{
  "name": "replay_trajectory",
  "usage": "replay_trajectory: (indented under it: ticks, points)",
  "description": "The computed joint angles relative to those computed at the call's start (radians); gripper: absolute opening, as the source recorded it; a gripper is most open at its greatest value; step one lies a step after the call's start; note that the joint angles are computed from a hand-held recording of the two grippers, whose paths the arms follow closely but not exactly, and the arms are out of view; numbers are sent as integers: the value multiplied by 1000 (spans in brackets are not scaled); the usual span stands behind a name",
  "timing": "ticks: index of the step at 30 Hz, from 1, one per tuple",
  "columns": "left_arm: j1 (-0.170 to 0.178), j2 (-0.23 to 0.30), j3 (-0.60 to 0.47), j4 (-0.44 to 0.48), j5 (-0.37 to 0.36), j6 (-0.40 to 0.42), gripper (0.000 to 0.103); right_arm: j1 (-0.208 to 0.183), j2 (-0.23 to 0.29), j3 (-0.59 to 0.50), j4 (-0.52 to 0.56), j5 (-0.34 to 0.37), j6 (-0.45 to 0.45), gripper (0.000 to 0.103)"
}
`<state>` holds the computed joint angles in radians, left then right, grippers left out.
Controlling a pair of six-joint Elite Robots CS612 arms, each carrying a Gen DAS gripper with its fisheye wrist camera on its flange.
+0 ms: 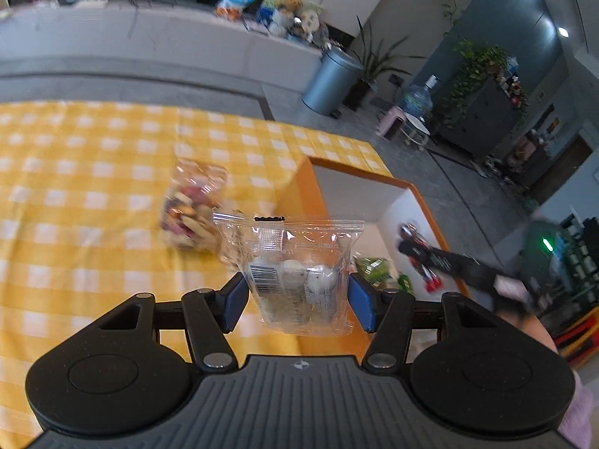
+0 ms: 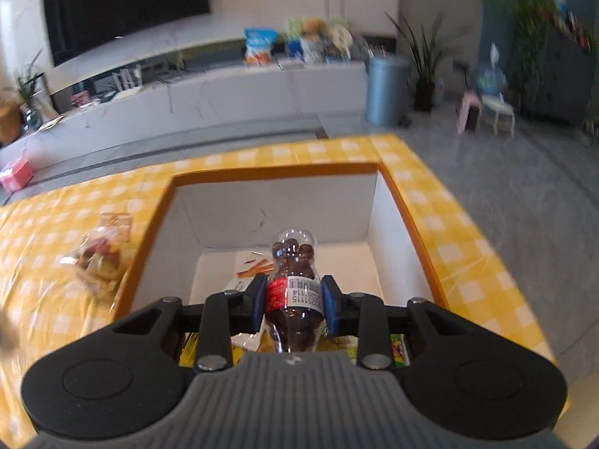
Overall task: Organize snacks
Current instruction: 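Carry the bottle and the clear bag toward the orange box with both grippers, then lower the brown bottle into the box and open the right gripper, then lower the clear bag into the box and open the left gripper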
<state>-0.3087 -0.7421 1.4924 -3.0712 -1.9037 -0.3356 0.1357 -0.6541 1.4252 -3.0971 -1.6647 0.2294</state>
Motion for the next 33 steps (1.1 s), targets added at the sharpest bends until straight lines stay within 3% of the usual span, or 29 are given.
replay_trajectory:
  ticks: [2, 5, 8, 11, 14, 17, 19, 24, 27, 31, 33]
  points:
    - [2, 7, -8, 11, -23, -5, 66, -9, 20, -54, 67, 22, 18, 29]
    - [-1, 11, -13, 20, -8, 7, 66, -10, 53, -146, 191, -9, -61, 30]
    - [-2, 11, -17, 35, 5, 22, 66, -20, 85, -231, 328, -10, -61, 30]
    - [-1, 9, -17, 45, 17, 29, 66, -15, 121, -299, 409, -114, -116, 29]
    - [0, 5, -13, 44, 34, 34, 66, 0, 143, -331, 428, -205, -246, 29]
    - [-1, -2, -10, 45, 43, 32, 66, 17, 158, -359, 474, -292, -333, 40]
    - [-3, -8, -4, 42, 49, 36, 66, 22, 150, -347, 477, -294, -354, 58]
    - [-11, -24, 0, 46, 71, 61, 66, 42, 93, -216, 229, -330, -400, 97]
    - [-19, -34, 7, 32, 81, 68, 66, 48, 46, -107, 25, -355, -417, 97]
    - [-30, -36, 3, 50, 74, 72, 66, 12, -21, 86, -314, -195, -283, 96]
    - [-39, -35, 1, 53, 77, 73, 66, -15, -36, 149, -421, -90, -181, 95]
